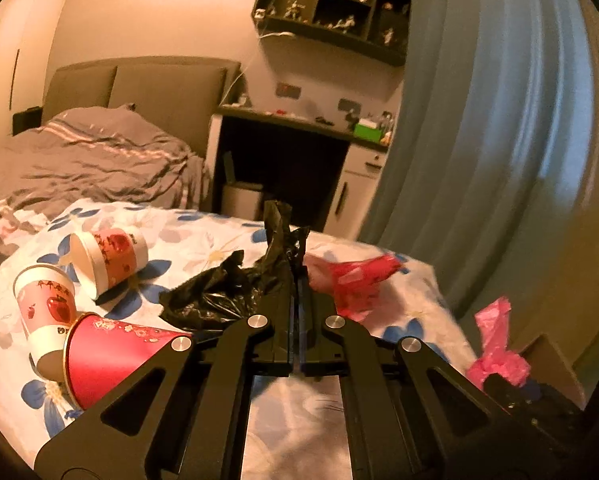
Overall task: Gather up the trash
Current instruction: 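Carry the pink bag and black bag over the brown bin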
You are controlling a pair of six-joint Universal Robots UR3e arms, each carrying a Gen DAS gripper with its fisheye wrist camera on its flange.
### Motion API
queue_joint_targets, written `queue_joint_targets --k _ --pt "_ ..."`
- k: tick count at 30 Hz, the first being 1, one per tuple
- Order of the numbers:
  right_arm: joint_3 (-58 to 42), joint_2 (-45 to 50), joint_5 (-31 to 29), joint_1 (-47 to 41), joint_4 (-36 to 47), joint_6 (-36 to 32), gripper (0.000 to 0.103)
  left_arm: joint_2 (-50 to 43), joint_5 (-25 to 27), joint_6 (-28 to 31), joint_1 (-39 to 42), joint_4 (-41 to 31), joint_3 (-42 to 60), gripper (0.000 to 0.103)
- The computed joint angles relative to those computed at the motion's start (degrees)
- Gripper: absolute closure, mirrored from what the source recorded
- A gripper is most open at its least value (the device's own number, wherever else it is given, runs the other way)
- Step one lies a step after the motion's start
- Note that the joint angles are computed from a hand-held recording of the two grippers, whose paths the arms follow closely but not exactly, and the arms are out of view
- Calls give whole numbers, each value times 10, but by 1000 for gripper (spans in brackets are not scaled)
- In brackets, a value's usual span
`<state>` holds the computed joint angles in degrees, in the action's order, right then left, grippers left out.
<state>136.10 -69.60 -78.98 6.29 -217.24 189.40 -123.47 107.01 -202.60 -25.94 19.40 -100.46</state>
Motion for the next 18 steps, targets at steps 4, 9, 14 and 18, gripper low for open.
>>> queue_joint_targets --k 4,9,14,18 --pt "37 -20 -11 -2 -37 -2 56 20 7 12 -28 28 -18 103" --pt "81 -52 -24 -4 -71 -2 56 33 14 22 -61 44 -26 103" --pt "129 -92 -34 -8 -96 0 56 39 14 27 -92 48 -28 103" --pt "176 -132 -40 -16 -116 -1 56 31 17 34 -124 48 -13 103"
